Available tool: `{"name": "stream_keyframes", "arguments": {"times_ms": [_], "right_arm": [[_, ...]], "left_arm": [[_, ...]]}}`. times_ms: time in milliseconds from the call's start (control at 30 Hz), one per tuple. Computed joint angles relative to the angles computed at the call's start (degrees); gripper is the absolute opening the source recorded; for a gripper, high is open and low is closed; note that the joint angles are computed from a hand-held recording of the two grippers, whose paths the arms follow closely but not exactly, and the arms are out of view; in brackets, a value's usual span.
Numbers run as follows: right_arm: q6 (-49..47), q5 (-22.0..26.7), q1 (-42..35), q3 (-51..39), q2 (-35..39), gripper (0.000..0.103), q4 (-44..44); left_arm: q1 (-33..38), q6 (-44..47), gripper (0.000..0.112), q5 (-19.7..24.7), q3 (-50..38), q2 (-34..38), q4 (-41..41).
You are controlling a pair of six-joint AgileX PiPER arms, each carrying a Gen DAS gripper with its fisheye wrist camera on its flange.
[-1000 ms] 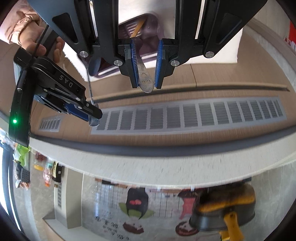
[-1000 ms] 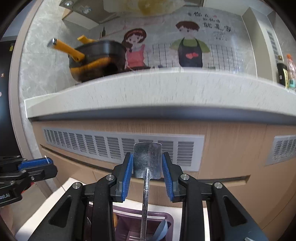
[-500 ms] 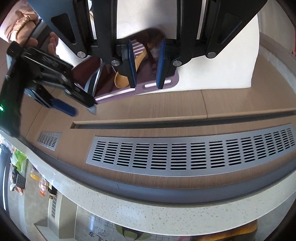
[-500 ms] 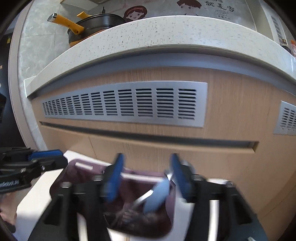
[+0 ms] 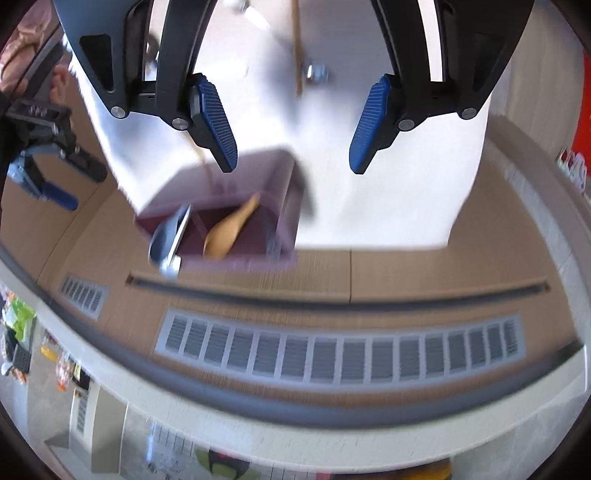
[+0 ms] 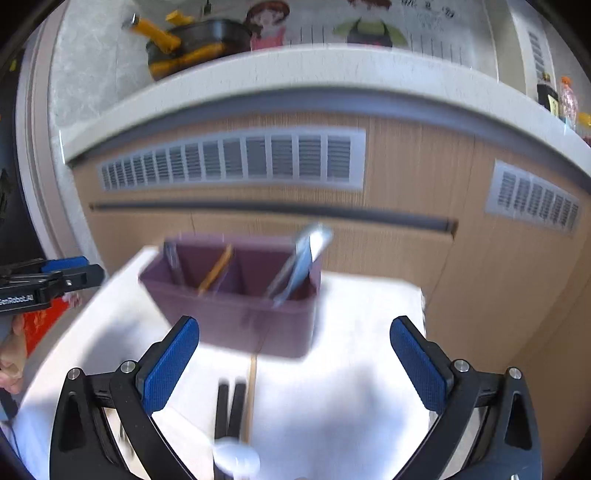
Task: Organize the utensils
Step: 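Lower the right tool and grasp the black spatula handle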
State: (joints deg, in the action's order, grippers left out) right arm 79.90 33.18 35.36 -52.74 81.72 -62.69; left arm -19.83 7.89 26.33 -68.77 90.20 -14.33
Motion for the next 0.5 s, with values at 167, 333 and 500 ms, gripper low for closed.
{"name": "stream_keyframes", "arguments": {"times_ms": [167,333,500], "right_arm": [[1.8,12.9,8.0,1.1,3.1,0.103,-0.6],[-1.3,8.9,8.2,3.5,2.9,0.103,5.9],[-2.0,1.2,8.6,5.8,3.7,0.103,7.3]], "left_arm": [[1.8,3.1,0.064,1.8,8.0,-2.9,-2.5],[3.0,5.1,0.064,2.1,13.5,-4.5,-3.7],[5.1,15.1,0.064,3.0,16.4,-4.6,-12.6]]}}
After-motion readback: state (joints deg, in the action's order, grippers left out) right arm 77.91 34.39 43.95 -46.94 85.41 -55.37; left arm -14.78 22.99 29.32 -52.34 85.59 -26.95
